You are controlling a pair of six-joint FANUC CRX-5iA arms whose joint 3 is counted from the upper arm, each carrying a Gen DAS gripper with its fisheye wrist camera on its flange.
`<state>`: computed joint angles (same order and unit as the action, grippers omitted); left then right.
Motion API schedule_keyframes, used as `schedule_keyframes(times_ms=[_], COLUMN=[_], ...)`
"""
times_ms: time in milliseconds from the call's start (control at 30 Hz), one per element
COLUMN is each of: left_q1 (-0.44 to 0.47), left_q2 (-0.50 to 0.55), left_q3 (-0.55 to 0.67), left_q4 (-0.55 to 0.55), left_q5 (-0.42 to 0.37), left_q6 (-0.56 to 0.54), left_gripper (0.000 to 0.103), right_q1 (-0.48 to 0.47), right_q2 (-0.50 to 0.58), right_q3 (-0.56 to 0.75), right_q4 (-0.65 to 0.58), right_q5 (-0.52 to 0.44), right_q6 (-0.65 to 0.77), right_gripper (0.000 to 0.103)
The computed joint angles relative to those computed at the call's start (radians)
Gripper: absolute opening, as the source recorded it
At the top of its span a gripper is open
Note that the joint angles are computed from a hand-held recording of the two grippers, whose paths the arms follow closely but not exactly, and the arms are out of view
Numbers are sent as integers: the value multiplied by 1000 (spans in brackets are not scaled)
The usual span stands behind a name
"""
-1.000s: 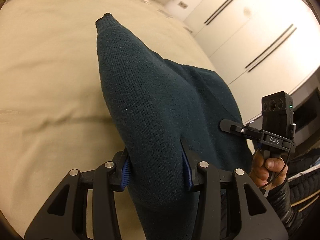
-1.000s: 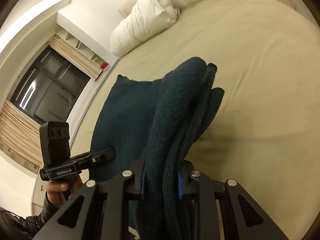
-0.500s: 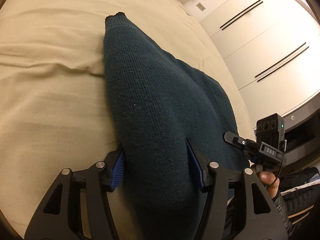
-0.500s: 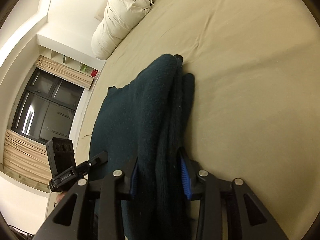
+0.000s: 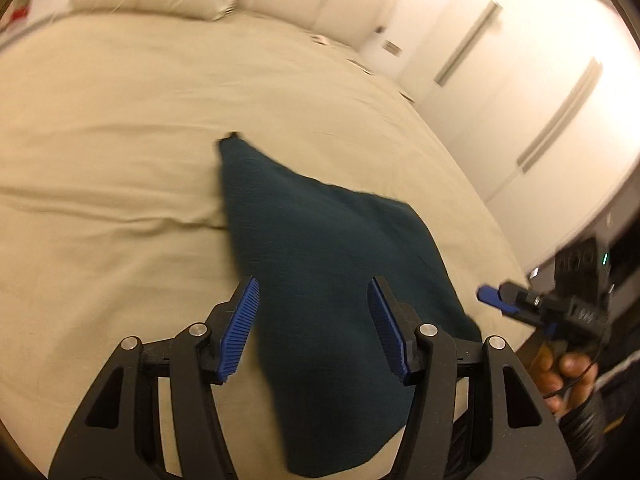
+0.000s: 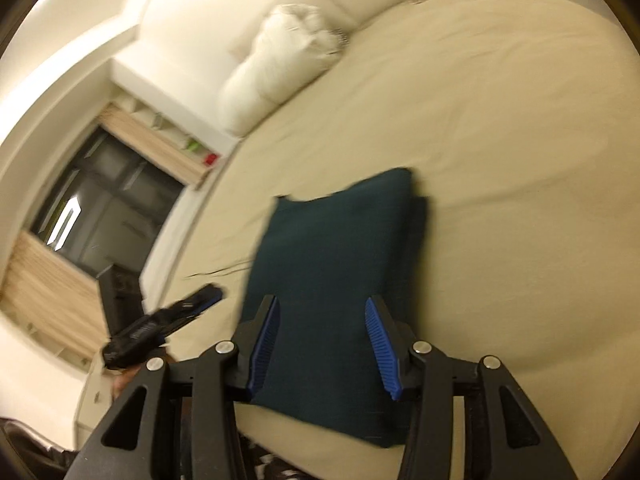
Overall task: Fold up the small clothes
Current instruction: 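Open both tools and release the folded sweater on the bed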
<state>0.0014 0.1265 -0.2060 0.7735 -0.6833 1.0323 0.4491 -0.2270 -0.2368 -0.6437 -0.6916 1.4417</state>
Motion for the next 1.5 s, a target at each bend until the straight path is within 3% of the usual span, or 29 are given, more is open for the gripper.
schedule_keyframes(times_ms=[67, 167, 233, 300, 367, 433, 633, 733, 900, 967, 1033, 1133, 1300, 1433, 1500], left_q1=[-32, -60, -73, -67, -63, -77, -106, -125, -166, -171, -201, -228, -223, -219, -203], left_q2=[37, 48, 80, 99, 89, 81, -1, -17, 14, 50, 93, 92, 101, 94, 72], left_q3=[46, 57, 106, 85, 39, 55, 97, 130, 186, 215, 267, 256, 250, 241, 214], left_q4=[-91, -196, -337, -298, -233, -302, -525, -587, -621, -626, -757, -848, -829, -822, -781], left_q5=[-15, 32, -8, -8, 24, 38, 91, 135, 125, 55, 9, 56, 72, 72, 89], left_q6=[65, 129, 227, 236, 215, 250, 444, 462, 447, 437, 510, 547, 539, 555, 555], left_gripper=[55, 61, 68, 75, 76, 76, 75, 75, 75, 75, 75, 75, 76, 76, 76], right_q1=[-11, 23, 28, 7, -19, -20, 13, 30, -22, -20, -9, -6, -30, 40, 120], right_q2=[21, 82, 105, 102, 94, 77, 4, -28, 17, 45, 78, 119, 89, 28, -25], right_q3=[10, 20, 5, -23, -40, -60, -114, -119, -36, -14, 0, -3, -62, -122, -188], right_q4=[-72, -61, -59, -106, -155, -148, -71, -27, -167, -176, -173, -155, -268, -121, 75], right_q5=[-26, -24, -22, -8, -4, 6, 50, 85, 82, 82, 83, 74, 117, 174, 244], right_q6=[68, 47, 36, 77, 113, 113, 35, -4, 128, 146, 143, 127, 249, 131, -57], right_gripper=[49, 49, 44, 36, 28, 27, 28, 32, 39, 42, 48, 48, 48, 48, 48])
